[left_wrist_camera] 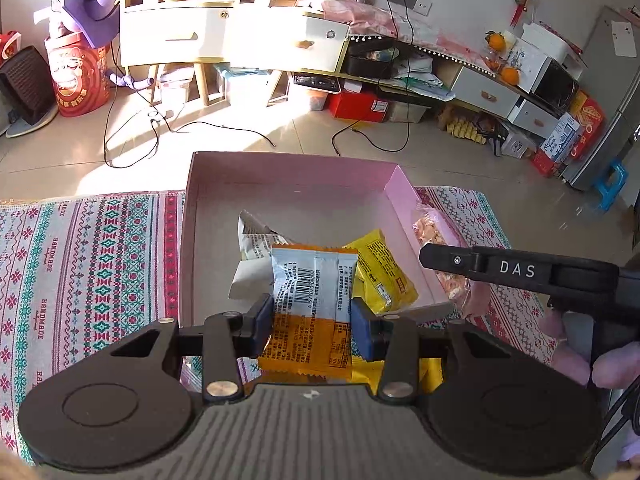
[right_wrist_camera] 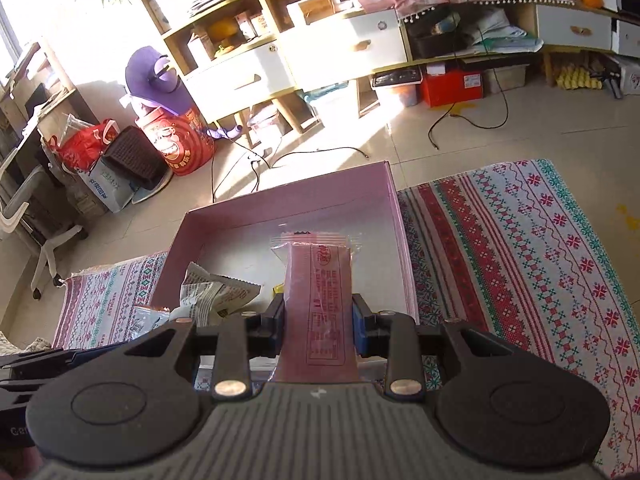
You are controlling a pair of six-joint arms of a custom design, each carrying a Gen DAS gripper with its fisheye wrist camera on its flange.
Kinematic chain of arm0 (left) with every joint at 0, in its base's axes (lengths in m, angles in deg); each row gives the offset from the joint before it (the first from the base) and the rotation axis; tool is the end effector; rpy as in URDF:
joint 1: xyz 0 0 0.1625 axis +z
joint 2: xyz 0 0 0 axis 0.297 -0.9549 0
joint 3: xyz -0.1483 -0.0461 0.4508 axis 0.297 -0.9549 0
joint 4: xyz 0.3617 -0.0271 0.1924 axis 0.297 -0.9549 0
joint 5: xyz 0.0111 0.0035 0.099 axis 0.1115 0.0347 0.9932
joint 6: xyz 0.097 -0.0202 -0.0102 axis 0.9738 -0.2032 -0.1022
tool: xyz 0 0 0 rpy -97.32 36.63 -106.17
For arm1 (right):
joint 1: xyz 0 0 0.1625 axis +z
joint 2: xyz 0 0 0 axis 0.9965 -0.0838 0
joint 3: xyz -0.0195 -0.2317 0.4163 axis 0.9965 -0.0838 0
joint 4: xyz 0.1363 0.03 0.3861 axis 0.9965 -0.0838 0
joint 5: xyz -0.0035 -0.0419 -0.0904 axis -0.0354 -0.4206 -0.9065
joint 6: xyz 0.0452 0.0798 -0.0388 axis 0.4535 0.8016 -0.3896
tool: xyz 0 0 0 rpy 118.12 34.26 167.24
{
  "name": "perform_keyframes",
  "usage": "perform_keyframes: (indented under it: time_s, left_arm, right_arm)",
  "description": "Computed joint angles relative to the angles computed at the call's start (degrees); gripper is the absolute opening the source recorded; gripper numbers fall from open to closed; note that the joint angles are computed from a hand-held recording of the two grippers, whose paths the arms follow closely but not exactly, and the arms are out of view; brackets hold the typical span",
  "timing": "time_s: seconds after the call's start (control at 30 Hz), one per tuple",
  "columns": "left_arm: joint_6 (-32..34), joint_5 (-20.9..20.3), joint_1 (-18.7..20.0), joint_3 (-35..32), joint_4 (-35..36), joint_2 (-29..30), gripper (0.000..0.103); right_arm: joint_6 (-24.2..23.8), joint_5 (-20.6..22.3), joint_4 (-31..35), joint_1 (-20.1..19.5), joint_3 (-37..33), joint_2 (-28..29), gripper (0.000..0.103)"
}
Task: Organize snacks
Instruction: 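Carry both packets over the pink box and open both tools to drop them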
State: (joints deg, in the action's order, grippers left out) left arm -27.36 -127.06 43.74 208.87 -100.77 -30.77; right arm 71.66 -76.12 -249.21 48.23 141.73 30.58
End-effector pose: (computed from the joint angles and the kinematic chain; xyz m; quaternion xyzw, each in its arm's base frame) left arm -0.0275 -0.4084 0.3954 0.3107 0.9134 -0.1919 0.1800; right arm 0.4610 -0.4096 -0.0120 -0.0521 -0.8879 0.3764 0.2593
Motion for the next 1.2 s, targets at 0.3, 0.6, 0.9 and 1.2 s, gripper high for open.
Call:
perform_keyframes:
  time_s: [0.3,0.6,0.9,1.2]
  left_arm:
    - [2.40,1.32,0.64,0.55,-12.09,8.60,0.048]
    - [2.52,3.21,0.88,1.08,-18.80,13.28,0.048]
    - [3.83,4.78,-0.03,1.67,-20.81,14.22,0.067]
    - [4.18,4.25,-0.78,2.35,-18.66,10.57,0.091]
  right_arm:
    - [-5.35,1.09,-8.38,-3.41,-0.33,1.38,0.029]
    - [-6.47,1.46,-11.34,-5.43,-0.61,2.10,0.030]
    - [-4.90,0.62,-12.80,-5.13,-0.23,1.79,0.048]
    - [-4.27,-1.48,-10.45,-2.78,0.43,0.63,0.067]
